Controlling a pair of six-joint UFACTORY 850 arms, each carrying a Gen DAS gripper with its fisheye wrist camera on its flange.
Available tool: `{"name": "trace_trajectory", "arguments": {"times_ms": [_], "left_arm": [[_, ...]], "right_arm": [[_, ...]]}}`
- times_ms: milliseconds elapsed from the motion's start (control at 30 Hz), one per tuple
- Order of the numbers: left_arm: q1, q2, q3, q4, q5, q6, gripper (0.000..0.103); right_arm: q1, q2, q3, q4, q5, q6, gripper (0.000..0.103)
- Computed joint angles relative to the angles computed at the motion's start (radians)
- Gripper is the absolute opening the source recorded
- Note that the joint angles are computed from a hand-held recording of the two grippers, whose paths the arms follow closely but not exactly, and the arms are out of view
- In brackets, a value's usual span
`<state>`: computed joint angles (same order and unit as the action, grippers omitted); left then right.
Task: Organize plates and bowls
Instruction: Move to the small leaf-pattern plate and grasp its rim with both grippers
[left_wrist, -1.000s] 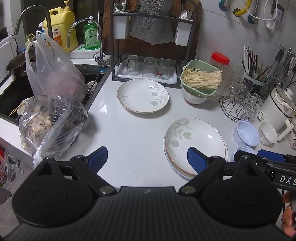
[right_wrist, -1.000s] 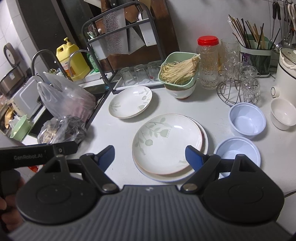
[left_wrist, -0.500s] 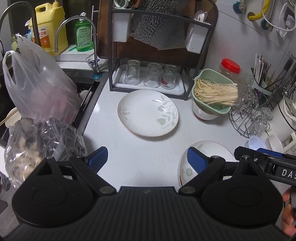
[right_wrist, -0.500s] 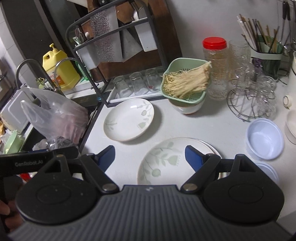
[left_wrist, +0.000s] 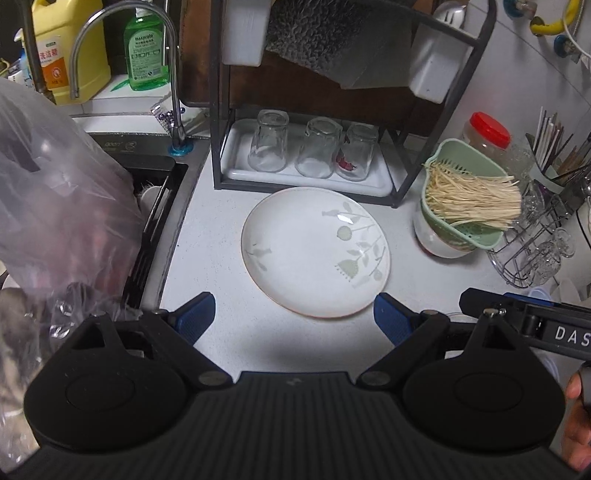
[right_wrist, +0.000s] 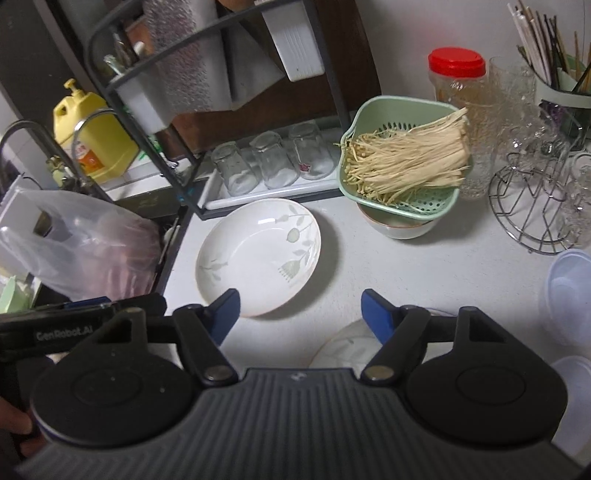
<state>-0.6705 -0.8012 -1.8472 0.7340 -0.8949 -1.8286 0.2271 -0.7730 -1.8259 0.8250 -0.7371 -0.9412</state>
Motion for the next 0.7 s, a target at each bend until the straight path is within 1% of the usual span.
{"name": "trace_trajectory", "arguments": {"times_ms": [67, 167, 300, 333, 367, 433, 533, 600, 700], "left_arm": [[0.019, 0.005, 0.022, -0.011, 0.032, 0.015, 0.094], [0.05, 0.008, 0.051, -0.037, 0.088, 0.046, 0.094], [0.086, -0.007, 0.071, -0.036, 0.148, 0.065, 0.093], [0.1, -0.02, 0.061, -0.072, 0.155, 0.101, 0.091], [0.112, -0.028, 0.058, -0.093, 0.171, 0.124, 0.087], [0.133, -0.035, 0.064, -0.101, 0.207, 0.136, 0.086], [0.158, -0.054, 0.054, -0.116, 0.226, 0.181, 0.081], [0.177, -0.067, 0.047, -0.146, 0.245, 0.225, 0.073], [0.204, -0.085, 0.036, -0.212, 0.28, 0.302, 0.062]], "right_arm": [[0.014, -0.03, -0.036, -0.026, 0.006, 0.052, 0.068], [0.035, -0.081, -0.101, -0.088, 0.005, 0.134, 0.063], [0.059, -0.147, -0.191, -0.168, -0.006, 0.228, 0.06], [0.063, -0.164, -0.216, -0.178, -0.011, 0.242, 0.06], [0.066, -0.183, -0.242, -0.19, -0.017, 0.258, 0.057], [0.078, -0.225, -0.304, -0.24, -0.033, 0.31, 0.051], [0.093, -0.289, -0.397, -0.307, -0.06, 0.381, 0.05], [0.103, -0.332, -0.458, -0.344, -0.082, 0.418, 0.05], [0.117, -0.399, -0.559, -0.399, -0.118, 0.48, 0.045]]}}
